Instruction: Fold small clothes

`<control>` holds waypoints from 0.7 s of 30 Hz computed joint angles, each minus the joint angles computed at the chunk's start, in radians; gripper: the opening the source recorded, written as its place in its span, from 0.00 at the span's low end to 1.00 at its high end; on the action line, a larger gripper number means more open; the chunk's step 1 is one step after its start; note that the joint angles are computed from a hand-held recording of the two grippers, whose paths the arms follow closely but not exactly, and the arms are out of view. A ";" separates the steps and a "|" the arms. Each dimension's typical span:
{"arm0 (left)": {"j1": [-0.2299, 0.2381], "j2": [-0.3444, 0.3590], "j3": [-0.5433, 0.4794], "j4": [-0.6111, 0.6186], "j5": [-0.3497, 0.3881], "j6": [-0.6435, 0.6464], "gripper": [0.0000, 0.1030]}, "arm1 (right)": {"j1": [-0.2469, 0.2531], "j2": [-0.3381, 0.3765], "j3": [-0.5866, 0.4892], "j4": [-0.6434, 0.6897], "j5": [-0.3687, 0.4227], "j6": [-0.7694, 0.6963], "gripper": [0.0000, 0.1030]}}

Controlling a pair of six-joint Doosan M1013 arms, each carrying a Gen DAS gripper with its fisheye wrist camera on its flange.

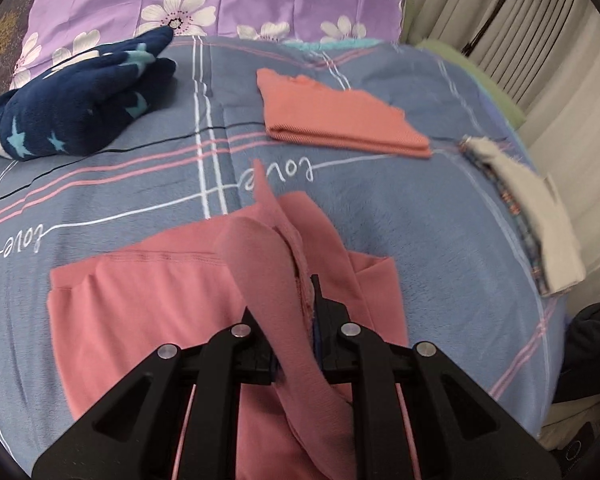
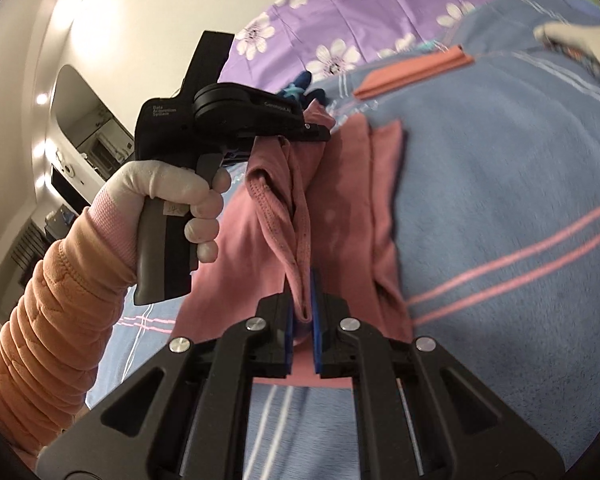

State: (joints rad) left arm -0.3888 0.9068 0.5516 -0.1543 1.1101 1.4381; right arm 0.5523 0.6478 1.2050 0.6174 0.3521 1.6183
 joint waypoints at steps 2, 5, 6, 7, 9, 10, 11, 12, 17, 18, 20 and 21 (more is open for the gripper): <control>-0.013 0.015 -0.027 0.046 0.020 0.009 0.12 | -0.004 0.001 0.004 0.030 0.006 -0.020 0.07; -0.028 0.031 -0.058 0.100 0.042 0.021 0.12 | -0.008 -0.001 0.014 0.104 0.003 -0.082 0.07; -0.030 0.036 -0.068 0.111 0.048 0.022 0.12 | -0.008 0.000 0.013 0.124 0.003 -0.098 0.07; -0.033 0.039 -0.075 0.121 0.054 0.020 0.12 | -0.010 -0.002 0.019 0.156 -0.001 -0.127 0.07; -0.034 0.046 -0.087 0.127 0.062 0.009 0.12 | -0.011 -0.006 0.026 0.204 -0.007 -0.167 0.07; -0.034 0.048 -0.092 0.129 0.065 0.004 0.12 | -0.013 -0.007 0.029 0.235 -0.009 -0.193 0.07; -0.036 0.051 -0.097 0.132 0.068 0.000 0.12 | -0.017 -0.010 0.038 0.299 -0.011 -0.245 0.07; -0.037 0.054 -0.103 0.136 0.071 -0.004 0.12 | -0.020 -0.011 0.042 0.330 -0.010 -0.268 0.07; -0.035 0.093 -0.190 0.092 0.146 0.002 0.17 | -0.025 -0.010 0.047 0.341 0.006 -0.254 0.07; -0.033 0.086 -0.184 0.078 0.137 0.008 0.17 | -0.024 -0.010 0.049 0.333 0.008 -0.244 0.07; -0.029 0.042 -0.123 0.046 0.072 0.030 0.20 | -0.023 -0.012 0.052 0.313 0.008 -0.220 0.07; -0.026 0.010 -0.074 0.022 0.025 0.051 0.22 | -0.023 -0.012 0.051 0.308 0.010 -0.213 0.07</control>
State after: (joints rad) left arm -0.4150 0.9168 0.4777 -0.1324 1.1351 1.4894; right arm 0.5292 0.6360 1.2563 0.9256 0.3618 1.4052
